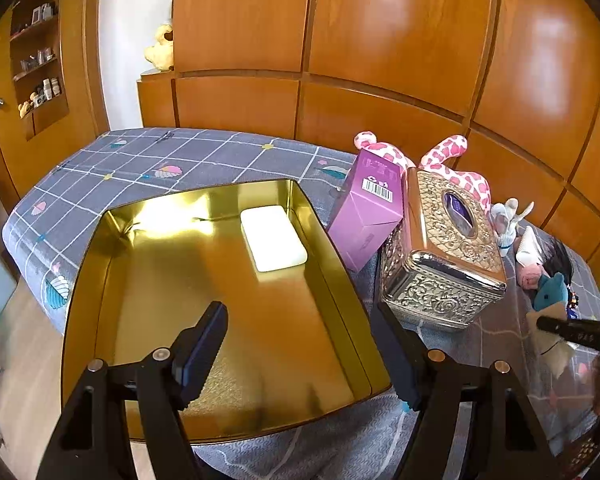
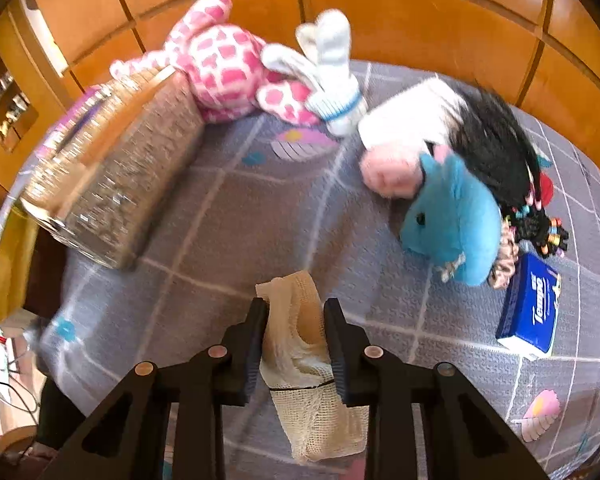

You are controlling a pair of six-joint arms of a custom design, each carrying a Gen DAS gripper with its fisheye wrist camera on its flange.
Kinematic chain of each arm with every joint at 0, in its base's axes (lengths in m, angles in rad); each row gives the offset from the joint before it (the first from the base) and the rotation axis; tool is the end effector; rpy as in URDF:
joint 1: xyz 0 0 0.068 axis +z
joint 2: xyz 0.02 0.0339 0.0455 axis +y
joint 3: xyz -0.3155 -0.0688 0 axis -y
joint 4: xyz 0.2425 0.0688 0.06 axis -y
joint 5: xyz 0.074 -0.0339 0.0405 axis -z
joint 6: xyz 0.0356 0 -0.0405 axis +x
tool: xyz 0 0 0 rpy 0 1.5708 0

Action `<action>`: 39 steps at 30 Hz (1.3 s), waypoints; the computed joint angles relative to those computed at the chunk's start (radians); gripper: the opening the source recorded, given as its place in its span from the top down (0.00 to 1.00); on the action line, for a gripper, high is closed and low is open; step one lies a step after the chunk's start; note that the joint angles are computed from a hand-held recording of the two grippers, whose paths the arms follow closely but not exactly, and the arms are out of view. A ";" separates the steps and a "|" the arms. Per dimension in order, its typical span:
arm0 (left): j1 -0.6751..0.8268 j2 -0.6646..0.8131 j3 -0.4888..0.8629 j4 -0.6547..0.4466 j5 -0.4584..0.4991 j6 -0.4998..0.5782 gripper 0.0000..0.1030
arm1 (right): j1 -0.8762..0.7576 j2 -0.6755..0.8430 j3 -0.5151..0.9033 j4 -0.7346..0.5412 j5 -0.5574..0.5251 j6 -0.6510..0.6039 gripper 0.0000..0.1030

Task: Organize soft objects
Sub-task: 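Carry the beige knit item with the right gripper toward the gold tray, then lower the beige knit item into the gold tray and open the right gripper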

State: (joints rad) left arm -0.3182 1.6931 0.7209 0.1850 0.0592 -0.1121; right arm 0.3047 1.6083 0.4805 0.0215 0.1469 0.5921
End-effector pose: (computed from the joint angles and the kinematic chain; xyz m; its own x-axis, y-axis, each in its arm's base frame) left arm 0.3052 -0.1027 0.1825 -0.7080 0.1156 -0.6967 0.2745 0.9540 -0.1206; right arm 0.2295 0.0667 0.1378 -0.8384 0.3151 -0.4447 0.2816 0.9490 0.1414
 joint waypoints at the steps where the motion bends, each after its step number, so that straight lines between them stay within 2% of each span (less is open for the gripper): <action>1: 0.003 0.000 -0.002 0.001 0.003 0.000 0.28 | 0.006 -0.010 0.008 -0.007 0.002 0.004 0.73; 7: 0.021 0.002 -0.007 0.003 0.011 0.000 0.28 | 0.064 -0.084 0.086 -0.048 -0.025 0.016 0.73; 16: 0.046 0.018 -0.013 0.010 0.015 -0.005 0.28 | 0.174 -0.057 0.234 -0.045 -0.075 0.021 0.73; 31: 0.125 0.041 -0.015 0.010 0.018 -0.002 0.28 | 0.302 0.216 0.569 -0.064 -0.199 0.017 0.73; 39: 0.192 0.073 -0.009 0.015 0.026 -0.012 0.28 | 0.301 0.347 0.695 -0.034 -0.305 0.094 0.72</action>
